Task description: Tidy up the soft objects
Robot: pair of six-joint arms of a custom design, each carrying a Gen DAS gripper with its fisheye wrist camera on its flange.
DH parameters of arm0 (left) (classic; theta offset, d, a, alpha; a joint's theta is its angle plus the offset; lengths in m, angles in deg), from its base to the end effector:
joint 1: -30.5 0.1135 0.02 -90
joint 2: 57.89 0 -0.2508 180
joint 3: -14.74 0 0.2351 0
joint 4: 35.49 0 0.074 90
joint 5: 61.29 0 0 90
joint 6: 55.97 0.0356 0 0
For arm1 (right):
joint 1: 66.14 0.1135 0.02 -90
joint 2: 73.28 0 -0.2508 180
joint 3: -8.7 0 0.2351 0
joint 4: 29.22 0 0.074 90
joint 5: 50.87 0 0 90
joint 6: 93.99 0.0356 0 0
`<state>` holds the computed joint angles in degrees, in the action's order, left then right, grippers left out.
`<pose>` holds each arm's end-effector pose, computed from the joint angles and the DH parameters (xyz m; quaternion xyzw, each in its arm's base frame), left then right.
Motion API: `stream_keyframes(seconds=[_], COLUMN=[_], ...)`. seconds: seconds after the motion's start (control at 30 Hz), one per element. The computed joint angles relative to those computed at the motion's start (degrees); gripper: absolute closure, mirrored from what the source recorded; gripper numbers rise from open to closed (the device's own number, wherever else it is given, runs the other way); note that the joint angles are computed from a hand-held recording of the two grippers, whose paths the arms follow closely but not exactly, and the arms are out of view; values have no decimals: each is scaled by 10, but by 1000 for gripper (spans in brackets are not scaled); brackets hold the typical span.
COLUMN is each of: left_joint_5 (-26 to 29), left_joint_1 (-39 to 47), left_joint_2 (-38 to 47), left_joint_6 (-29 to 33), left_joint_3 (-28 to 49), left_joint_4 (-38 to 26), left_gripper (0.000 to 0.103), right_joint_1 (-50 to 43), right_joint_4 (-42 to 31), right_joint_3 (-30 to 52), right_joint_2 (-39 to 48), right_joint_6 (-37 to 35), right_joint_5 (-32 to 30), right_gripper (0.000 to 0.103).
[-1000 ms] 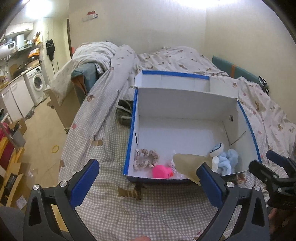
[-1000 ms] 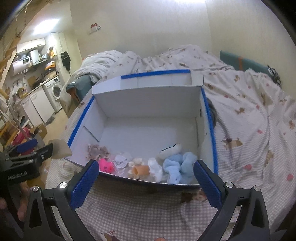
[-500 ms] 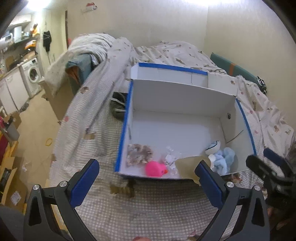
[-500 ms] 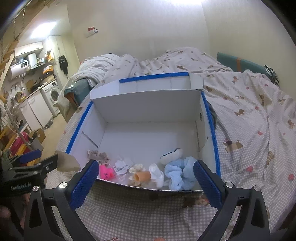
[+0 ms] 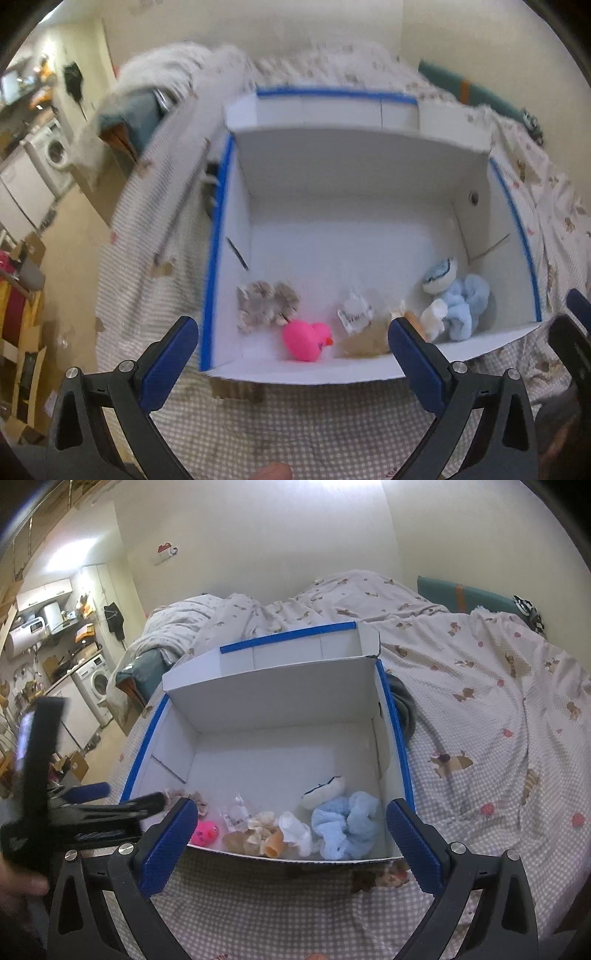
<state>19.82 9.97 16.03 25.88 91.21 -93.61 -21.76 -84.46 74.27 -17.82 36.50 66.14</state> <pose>0.2334 -0.0815 0.2749 0.0799 0.9492 -0.0014 0.3042 0.1427 0.1170 0.2864 0.0586 0.9013 0.0911 0.4195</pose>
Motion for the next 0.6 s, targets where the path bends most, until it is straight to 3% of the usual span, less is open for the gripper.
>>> stream_keyframes(seconds=[0.1,0.23,0.6], left_joint_5=[-5,38,71], left_joint_1=[4,36,70], left_joint_2=[-82,-145,-168], left_joint_6=[8,13,10], left_joint_3=[-47,-73,-114], left_joint_4=[23,14,56], left_gripper=[1,1,0], right_joint_1=[-4,13,50], right_joint_4=[6,10,-3], right_joint_3=[1,6,21], right_joint_2=[-1,6,43], right_joint_6=[2,0,-5], right_joint_5=[-10,-1,45], right_gripper=[0,0,0])
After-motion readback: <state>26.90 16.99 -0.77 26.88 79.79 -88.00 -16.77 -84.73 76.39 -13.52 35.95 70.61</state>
